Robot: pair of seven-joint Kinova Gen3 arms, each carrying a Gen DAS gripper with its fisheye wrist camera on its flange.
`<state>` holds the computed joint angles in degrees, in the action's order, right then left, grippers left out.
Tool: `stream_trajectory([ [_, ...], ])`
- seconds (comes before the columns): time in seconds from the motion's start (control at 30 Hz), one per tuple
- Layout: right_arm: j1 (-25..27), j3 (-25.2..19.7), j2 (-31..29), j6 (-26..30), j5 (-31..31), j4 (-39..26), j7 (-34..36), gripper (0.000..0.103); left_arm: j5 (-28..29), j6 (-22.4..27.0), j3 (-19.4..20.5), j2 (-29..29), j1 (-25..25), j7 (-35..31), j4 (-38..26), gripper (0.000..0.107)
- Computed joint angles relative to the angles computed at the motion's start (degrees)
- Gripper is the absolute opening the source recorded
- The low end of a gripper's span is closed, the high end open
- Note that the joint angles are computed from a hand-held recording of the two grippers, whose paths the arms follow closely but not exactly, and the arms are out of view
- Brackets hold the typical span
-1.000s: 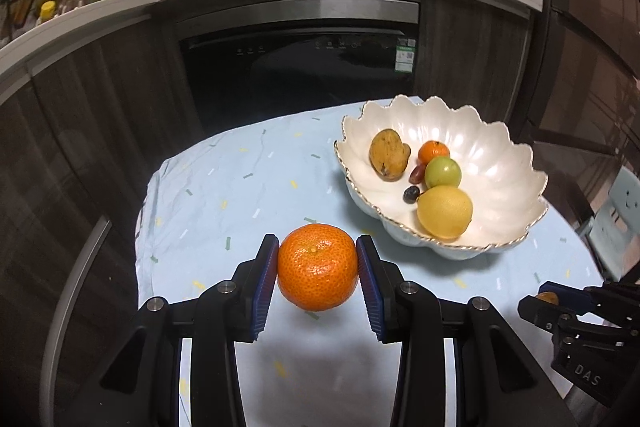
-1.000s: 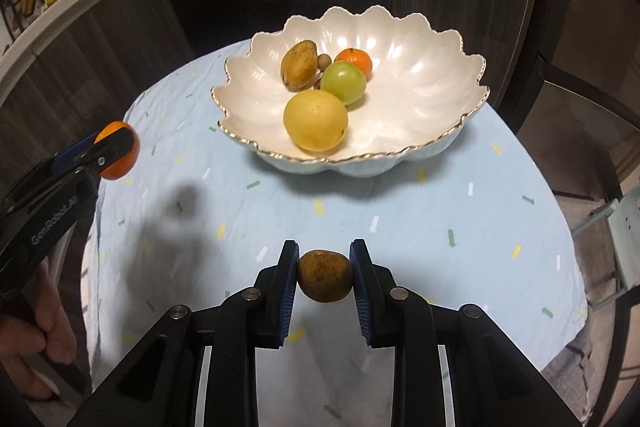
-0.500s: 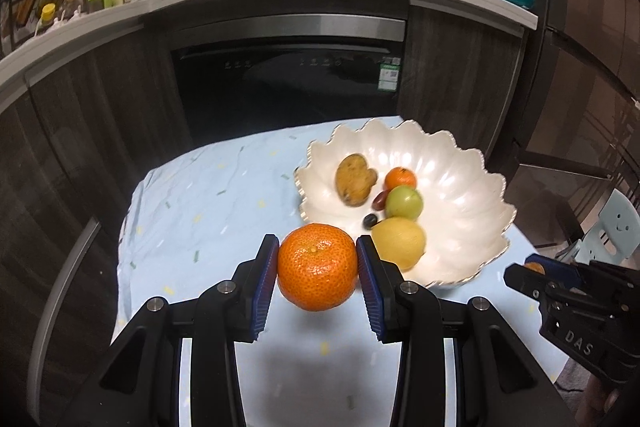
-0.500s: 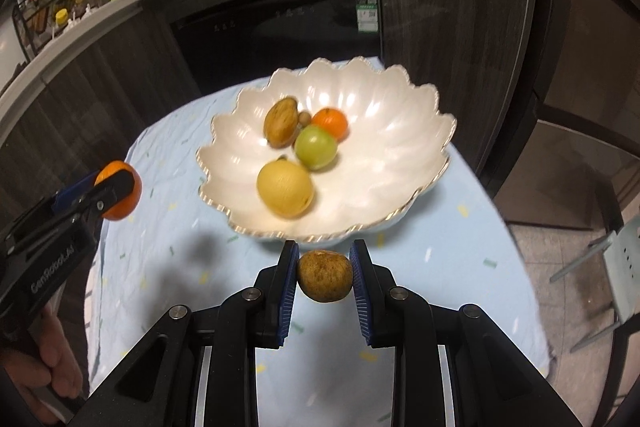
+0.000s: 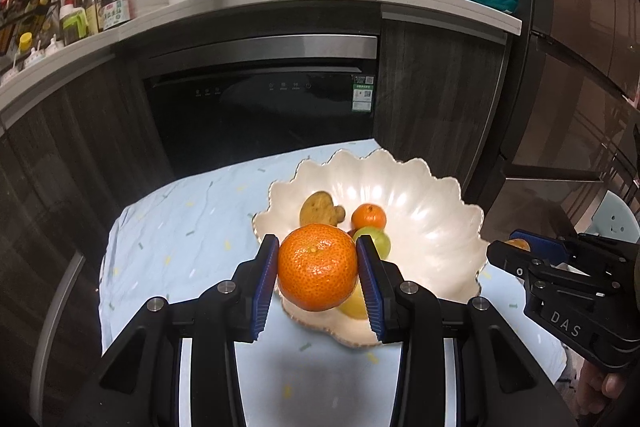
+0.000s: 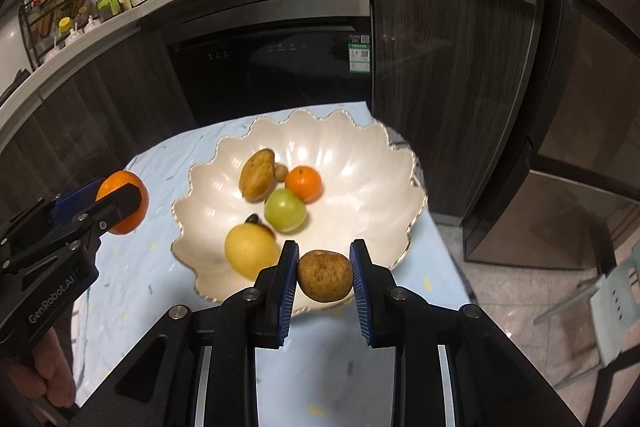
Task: Organize fruits
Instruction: 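Lift the mandarin and brown fruit and carry both over the white bowl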
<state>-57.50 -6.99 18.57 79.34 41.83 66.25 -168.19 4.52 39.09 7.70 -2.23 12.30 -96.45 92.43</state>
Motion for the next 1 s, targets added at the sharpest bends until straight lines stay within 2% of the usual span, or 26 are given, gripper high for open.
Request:
stream_trajectory([
  [0.33, 2.85, 0.88, -0.1, -2.1, 0.67, 0.7, 2.74, 0.027, -3.51, 0.07, 0.79, 3.99, 1.41, 3.15, -3.43, 0.039],
  [1.0, 7.73, 2.94, 2.75, -6.17, -4.26, 0.94, 7.01, 0.027, -6.42, 0.19, -0.21, 12.04, 3.21, 4.93, -7.14, 0.039],
])
